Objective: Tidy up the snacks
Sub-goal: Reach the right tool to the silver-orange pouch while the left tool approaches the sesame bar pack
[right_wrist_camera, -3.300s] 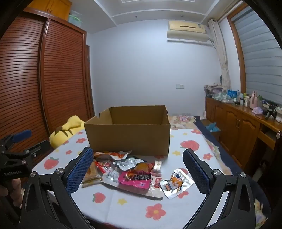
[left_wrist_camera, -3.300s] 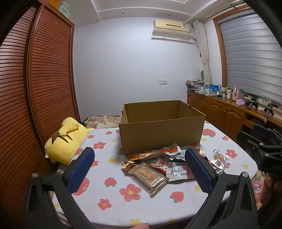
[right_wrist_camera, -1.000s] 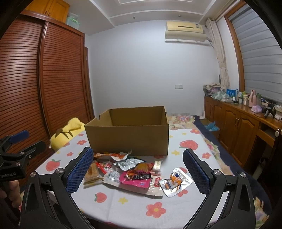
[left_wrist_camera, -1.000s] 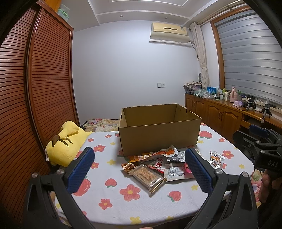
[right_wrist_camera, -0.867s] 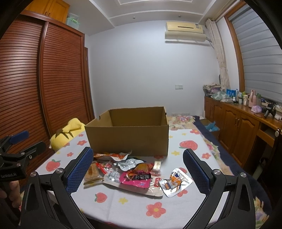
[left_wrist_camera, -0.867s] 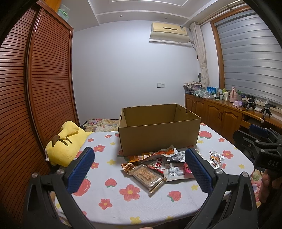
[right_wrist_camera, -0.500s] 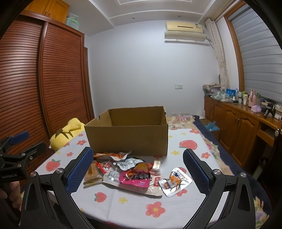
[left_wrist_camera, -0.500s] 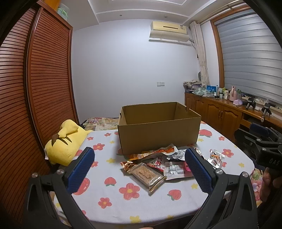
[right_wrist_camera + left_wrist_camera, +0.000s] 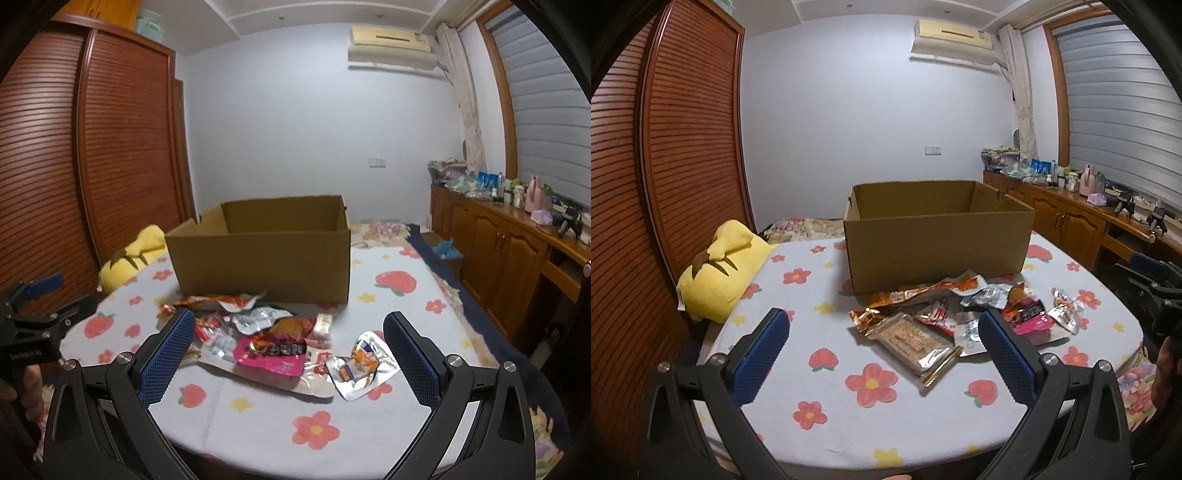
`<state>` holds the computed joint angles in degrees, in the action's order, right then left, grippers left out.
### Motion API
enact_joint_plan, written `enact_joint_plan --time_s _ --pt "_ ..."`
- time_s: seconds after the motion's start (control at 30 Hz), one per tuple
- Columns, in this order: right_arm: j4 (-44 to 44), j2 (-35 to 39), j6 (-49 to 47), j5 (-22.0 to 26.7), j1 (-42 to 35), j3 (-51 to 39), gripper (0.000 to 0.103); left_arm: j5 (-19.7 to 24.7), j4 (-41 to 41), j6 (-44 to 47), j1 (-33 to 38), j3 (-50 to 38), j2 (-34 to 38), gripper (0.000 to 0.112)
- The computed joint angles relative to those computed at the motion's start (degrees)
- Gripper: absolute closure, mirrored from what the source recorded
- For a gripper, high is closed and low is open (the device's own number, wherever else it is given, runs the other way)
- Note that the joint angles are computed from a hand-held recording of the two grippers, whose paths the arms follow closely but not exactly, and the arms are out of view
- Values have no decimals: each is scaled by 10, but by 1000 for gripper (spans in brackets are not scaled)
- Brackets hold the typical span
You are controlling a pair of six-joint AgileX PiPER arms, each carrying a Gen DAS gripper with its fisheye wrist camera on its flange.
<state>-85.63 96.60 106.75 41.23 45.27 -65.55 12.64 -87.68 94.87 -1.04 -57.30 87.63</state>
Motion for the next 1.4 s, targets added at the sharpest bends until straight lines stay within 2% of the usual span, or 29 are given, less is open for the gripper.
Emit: enact_joint_plan --time_s 0.13,0.3,0.5,0.63,0.77,0.83,1.0,1.1,1.4 --pt "6 1 -7 -38 -37 10 0 1 35 -28 6 -23 33 9" --pt "25 5 -37 -86 -84 16 3 22 147 -138 11 -61 76 9" --pt "104 27 -121 -140 -146 2 7 32 217 -210 5 -89 105 9" --pt "182 51 -200 -168 -182 -18 13 41 279 -272 0 -112 125 10" --pt "335 63 -320 -209 -225 -22 17 48 322 -319 -1 -128 139 10" --pt "382 61 -352 -231 -238 -7 17 51 327 -324 -1 -130 143 10" --pt "453 66 -404 -247 -249 0 17 57 343 -343 0 -134 151 10" --pt "480 78 -433 -240 -249 -20 17 59 345 -346 1 -134 154 10" --pt "566 131 -560 -189 -254 -112 37 87 329 -338 9 -145 163 12"
